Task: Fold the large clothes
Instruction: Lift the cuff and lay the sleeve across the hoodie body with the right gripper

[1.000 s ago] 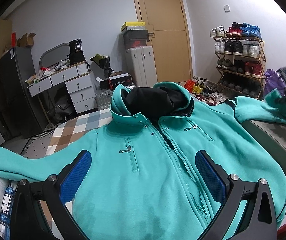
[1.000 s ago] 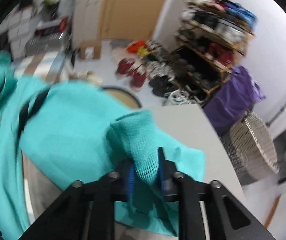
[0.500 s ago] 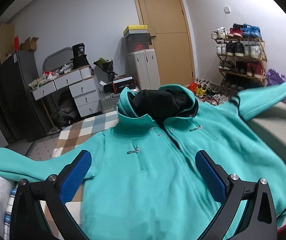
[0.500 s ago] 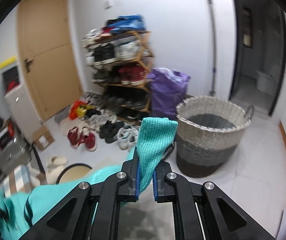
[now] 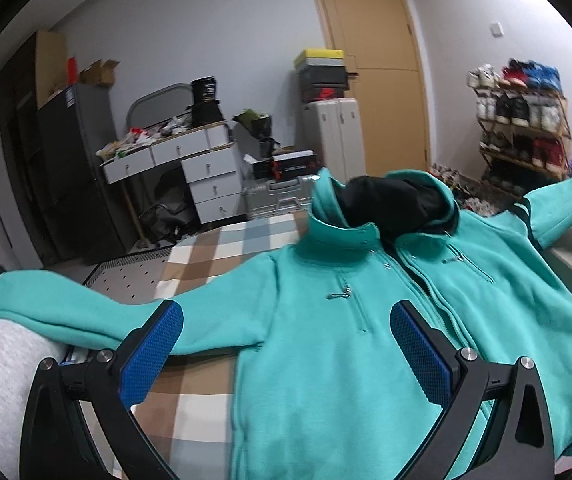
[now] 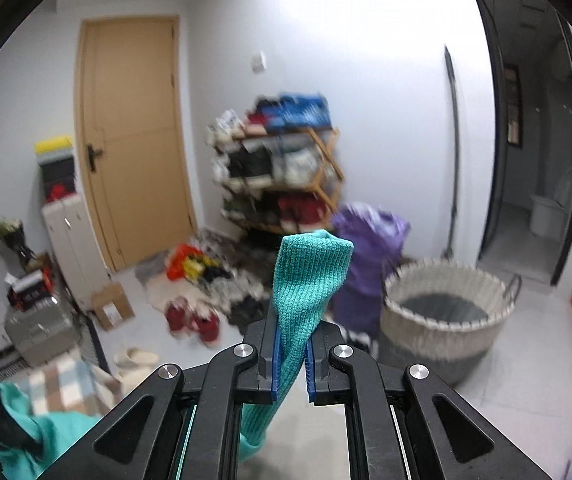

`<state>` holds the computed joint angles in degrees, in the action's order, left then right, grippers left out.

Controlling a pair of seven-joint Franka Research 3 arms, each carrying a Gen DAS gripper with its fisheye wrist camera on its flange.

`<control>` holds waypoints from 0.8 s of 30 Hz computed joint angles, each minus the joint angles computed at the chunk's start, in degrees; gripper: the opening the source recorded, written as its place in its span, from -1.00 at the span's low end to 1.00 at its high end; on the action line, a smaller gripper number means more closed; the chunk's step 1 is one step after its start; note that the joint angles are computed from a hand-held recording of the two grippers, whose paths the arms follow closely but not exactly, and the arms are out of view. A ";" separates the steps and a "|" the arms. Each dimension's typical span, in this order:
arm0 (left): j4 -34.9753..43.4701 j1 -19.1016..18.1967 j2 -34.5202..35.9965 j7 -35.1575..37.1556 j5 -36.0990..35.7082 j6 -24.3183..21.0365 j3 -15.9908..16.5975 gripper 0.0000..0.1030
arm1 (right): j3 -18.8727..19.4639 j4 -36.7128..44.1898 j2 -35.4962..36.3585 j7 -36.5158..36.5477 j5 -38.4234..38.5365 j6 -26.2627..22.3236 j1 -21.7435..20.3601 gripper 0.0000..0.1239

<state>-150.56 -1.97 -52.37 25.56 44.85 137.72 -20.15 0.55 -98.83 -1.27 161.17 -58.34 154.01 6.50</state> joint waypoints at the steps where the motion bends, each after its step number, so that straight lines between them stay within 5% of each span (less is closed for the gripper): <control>1: -0.77 -0.22 -0.99 -0.26 -0.08 0.20 0.41 0.97 | 0.76 1.57 -0.44 1.52 -3.42 -1.80 0.59 -0.87; 4: -1.95 -0.35 -3.02 -0.45 -0.36 0.43 0.97 0.97 | 2.21 5.36 -0.20 4.43 -10.08 -4.17 2.17 -0.87; 14: -5.18 2.00 -10.00 -0.63 -1.66 3.47 3.43 0.96 | 4.90 17.55 5.61 -10.04 -1.15 -1.54 11.96 -0.86; 19: -7.34 5.16 -14.78 -2.05 -2.41 4.18 4.35 0.97 | 8.04 26.64 13.73 -24.48 10.03 1.25 18.49 -0.86; 24: -8.79 8.80 -16.88 -3.95 -3.18 2.97 4.99 0.96 | 15.44 38.79 26.62 -40.12 26.59 0.84 22.65 -0.86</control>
